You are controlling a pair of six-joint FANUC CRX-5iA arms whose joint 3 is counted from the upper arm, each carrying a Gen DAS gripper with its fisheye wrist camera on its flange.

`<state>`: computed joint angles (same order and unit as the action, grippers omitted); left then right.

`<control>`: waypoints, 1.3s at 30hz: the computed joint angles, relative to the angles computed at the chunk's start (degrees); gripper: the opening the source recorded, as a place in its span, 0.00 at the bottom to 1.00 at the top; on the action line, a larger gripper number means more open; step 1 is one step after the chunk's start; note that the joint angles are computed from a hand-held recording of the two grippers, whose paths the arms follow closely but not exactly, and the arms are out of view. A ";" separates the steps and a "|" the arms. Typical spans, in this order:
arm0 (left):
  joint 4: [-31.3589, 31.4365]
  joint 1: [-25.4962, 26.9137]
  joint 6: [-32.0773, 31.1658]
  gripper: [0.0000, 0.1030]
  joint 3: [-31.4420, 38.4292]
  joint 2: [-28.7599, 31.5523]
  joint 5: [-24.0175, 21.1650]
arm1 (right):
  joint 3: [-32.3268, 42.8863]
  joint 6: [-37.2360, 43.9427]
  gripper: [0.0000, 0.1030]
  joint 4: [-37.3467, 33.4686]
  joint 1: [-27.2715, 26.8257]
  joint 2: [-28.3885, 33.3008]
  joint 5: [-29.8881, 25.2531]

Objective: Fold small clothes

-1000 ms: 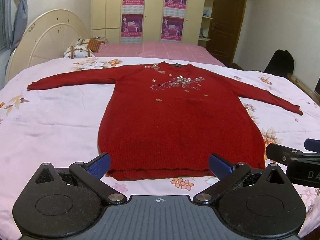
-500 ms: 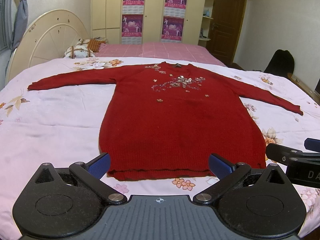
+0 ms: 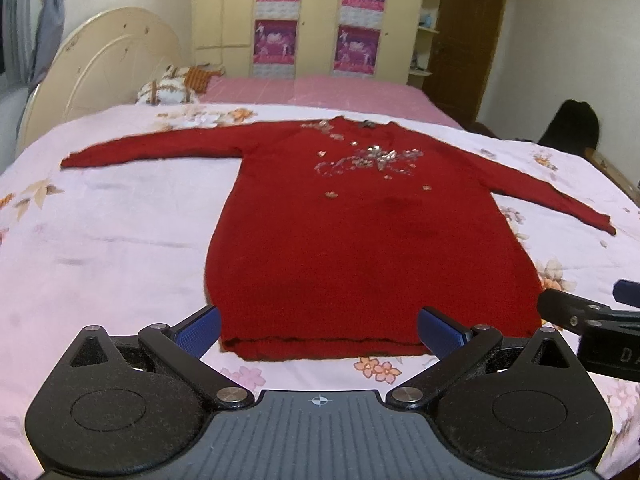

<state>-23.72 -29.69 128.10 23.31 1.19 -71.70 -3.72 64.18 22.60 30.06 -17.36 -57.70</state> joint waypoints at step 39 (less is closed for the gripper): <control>5.97 18.42 0.46 1.00 19.65 25.92 9.92 | 45.76 -19.37 0.29 -31.63 -47.25 48.54 12.35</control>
